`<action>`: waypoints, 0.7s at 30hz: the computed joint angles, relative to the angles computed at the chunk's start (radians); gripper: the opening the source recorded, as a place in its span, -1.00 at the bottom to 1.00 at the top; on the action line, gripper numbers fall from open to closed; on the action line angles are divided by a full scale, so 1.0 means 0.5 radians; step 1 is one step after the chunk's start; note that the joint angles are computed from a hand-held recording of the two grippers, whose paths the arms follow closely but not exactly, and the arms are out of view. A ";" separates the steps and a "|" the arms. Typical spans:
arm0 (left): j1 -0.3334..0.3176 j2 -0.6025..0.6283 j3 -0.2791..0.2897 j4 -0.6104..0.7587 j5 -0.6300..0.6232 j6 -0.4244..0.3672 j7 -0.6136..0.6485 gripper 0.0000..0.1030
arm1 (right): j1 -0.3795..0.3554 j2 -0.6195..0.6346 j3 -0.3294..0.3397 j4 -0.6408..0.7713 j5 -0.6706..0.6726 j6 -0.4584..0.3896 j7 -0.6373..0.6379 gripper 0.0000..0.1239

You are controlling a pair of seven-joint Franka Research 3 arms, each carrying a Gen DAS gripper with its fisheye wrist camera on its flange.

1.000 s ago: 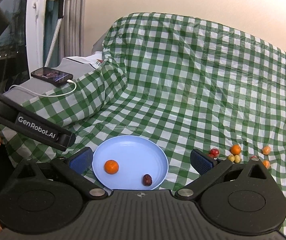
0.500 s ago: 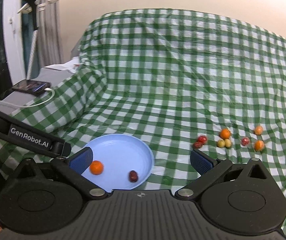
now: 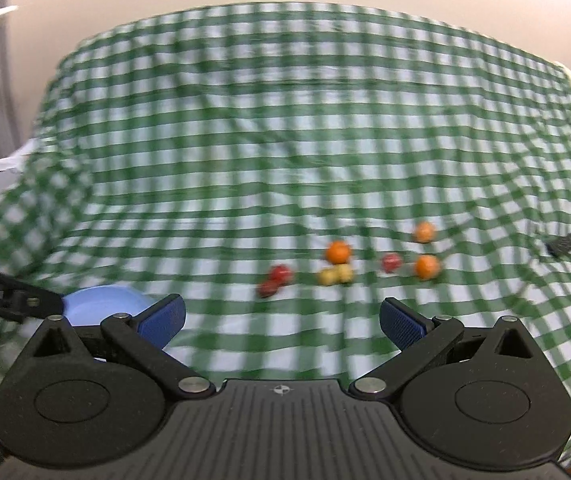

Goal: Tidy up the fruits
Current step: 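Move both tools back toward the fruit cluster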

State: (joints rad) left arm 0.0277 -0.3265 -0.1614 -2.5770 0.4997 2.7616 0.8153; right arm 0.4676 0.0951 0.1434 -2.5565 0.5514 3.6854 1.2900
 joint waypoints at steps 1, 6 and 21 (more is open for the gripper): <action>0.007 0.075 -0.015 0.056 0.022 0.011 -0.001 0.99 | -0.001 0.051 -0.021 0.042 0.045 0.013 -0.046 0.65; 0.013 0.450 -0.052 0.328 0.256 0.126 -0.083 0.99 | -0.101 0.296 -0.104 0.249 -0.007 -0.017 -0.074 0.65; -0.284 1.490 0.184 1.298 0.329 0.118 0.187 0.99 | -0.580 1.073 -0.020 1.095 -0.612 -0.268 -0.013 0.41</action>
